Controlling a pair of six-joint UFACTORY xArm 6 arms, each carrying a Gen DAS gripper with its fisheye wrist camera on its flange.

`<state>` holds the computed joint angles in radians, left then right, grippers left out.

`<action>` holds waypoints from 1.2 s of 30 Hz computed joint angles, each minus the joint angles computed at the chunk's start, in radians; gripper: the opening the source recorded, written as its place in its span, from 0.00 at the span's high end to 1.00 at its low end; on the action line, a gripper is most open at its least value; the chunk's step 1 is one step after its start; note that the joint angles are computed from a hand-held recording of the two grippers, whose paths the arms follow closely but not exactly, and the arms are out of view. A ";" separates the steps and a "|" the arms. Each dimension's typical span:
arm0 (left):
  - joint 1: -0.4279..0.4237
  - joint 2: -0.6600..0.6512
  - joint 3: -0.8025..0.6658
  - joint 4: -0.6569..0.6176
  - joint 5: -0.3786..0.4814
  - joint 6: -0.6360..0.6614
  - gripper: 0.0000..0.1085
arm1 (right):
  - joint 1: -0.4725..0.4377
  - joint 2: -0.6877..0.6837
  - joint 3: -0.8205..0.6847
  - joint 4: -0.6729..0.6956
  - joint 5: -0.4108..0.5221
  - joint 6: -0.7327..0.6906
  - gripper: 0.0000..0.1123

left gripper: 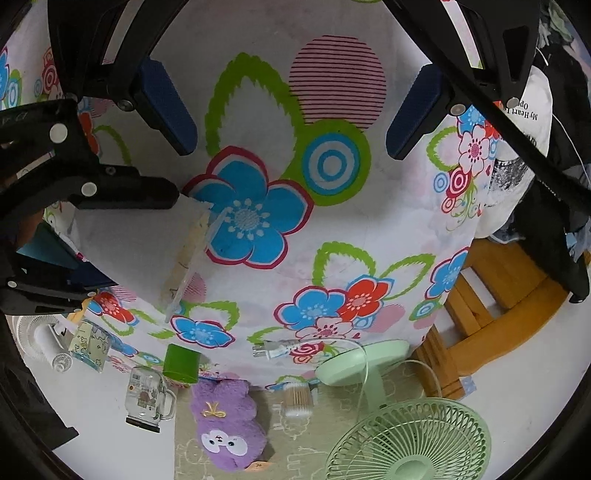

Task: Flip cup upside down
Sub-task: 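Close the right gripper around the white cup's body, then lift the white cup with the right gripper, turning it upright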

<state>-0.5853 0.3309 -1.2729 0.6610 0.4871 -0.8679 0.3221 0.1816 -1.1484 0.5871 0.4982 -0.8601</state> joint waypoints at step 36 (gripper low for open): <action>-0.195 -0.378 0.338 0.141 0.060 -0.306 0.05 | 0.053 -0.656 0.614 0.008 -0.149 0.163 0.43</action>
<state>-0.7807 -0.0474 -0.9344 0.8021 0.5474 -1.1741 0.3752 -0.4747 -0.5348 0.5953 0.3492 -0.6975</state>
